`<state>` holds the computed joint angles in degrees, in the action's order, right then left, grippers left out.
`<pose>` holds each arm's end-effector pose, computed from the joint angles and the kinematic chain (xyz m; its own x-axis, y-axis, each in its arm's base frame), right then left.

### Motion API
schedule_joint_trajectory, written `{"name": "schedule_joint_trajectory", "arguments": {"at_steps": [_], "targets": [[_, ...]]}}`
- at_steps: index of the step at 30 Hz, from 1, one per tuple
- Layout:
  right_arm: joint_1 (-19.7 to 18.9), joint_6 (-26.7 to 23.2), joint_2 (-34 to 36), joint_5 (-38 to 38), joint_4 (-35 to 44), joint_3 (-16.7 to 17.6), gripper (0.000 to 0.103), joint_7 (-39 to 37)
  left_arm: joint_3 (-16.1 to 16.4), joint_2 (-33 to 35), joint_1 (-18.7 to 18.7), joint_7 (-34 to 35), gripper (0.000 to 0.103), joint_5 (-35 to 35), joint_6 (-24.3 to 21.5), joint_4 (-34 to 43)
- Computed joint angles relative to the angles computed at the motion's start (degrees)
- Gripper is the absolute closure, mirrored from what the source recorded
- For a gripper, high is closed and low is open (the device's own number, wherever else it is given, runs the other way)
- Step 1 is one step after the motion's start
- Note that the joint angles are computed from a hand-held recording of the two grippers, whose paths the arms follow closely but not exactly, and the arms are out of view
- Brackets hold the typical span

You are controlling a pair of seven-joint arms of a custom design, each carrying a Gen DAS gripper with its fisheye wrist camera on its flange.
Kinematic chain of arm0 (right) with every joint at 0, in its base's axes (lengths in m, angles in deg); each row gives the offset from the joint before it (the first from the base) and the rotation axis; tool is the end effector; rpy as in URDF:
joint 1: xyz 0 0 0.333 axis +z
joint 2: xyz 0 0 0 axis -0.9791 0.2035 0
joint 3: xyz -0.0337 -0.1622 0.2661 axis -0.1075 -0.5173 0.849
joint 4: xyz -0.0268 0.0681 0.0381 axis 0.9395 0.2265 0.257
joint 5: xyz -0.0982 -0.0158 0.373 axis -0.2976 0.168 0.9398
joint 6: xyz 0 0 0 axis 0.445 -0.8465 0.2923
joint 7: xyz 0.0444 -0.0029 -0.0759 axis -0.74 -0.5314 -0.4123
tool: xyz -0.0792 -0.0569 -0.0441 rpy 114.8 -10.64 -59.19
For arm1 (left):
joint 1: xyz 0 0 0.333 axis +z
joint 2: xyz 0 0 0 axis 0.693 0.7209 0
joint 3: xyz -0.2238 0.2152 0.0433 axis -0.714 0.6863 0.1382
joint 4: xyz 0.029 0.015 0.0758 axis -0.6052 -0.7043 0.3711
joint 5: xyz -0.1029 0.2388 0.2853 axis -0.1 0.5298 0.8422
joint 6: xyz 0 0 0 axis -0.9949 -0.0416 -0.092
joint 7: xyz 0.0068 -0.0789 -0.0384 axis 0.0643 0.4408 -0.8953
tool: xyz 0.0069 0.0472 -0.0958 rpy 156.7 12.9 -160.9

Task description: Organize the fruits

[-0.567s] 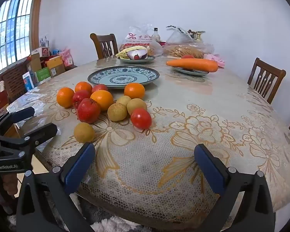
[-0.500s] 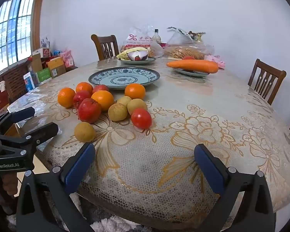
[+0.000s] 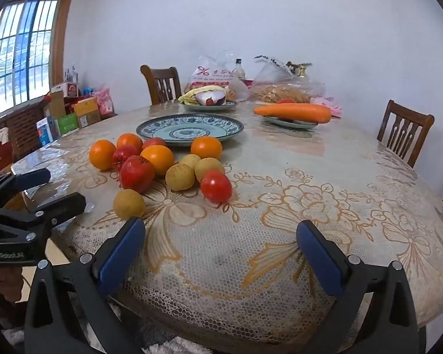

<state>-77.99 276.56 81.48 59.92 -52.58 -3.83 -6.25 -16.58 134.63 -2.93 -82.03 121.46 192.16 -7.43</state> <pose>0.6729 0.2581 0.2783 0.5485 -0.8360 0.0163 -0.3689 -0.2595 -0.8925 0.5879 -0.5338 0.2994 0.2025 -0.9791 0.0168 -0.4841 -0.1150 -0.8674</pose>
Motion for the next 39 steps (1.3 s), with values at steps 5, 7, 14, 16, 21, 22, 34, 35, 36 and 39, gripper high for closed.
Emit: {"name": "schedule_joint_trajectory", "arguments": {"at_steps": [5, 7, 14, 16, 21, 22, 34, 35, 36, 39], "targets": [[-1.9, 2.2, 1.4, -3.3, 0.0, 1.7, 0.0, 0.7, 1.2, 4.9, -1.7, -0.1, 0.001, -1.4, -4.0, 7.1], [-2.1, 2.6, 1.5, -4.2, -0.1, 1.6, 0.0, 1.3, 1.5, 5.0, -2.0, -0.5, 0.001, -1.3, -4.8, 7.2], [-1.6, 3.9, 1.7, -5.8, 0.2, 0.6, 0.0, 3.3, 1.6, 5.7, -2.1, 0.8, 0.001, -2.8, -5.6, 8.7], [-1.3, 4.2, 1.8, -6.3, 0.2, 0.1, 0.0, 3.8, 1.9, 6.3, -2.4, 0.9, 0.001, -2.9, -5.9, 9.6], [-2.7, 3.0, 2.4, -9.5, 0.9, 1.3, 0.0, 5.2, 1.8, 6.9, -2.2, 1.8, 0.001, -4.2, -5.8, 10.4], [-3.5, 2.5, 2.7, -10.5, 1.1, 2.1, 0.0, 5.3, 1.7, 7.0, -2.1, 2.1, 0.001, -4.6, -5.8, 10.6], [-4.2, 2.2, 2.9, -10.8, 1.1, 3.0, 0.0, 4.9, 2.6, 7.8, -2.3, 3.2, 0.001, -5.4, -5.9, 12.1], [-4.2, 2.2, 2.9, -10.8, 1.1, 3.0, 0.0, 4.8, 2.6, 7.8, -2.2, 3.3, 0.001, -5.6, -5.9, 12.2], [-4.2, 2.3, 2.9, -10.8, 1.1, 3.0, 0.0, 4.8, 2.6, 7.8, -2.2, 3.3, 0.001, -5.7, -5.9, 12.1], [-4.3, 2.4, 2.9, -10.8, 1.0, 3.1, 0.0, 4.8, 2.8, 7.7, -2.4, 2.9, 0.001, -5.4, -5.8, 11.9]]}}
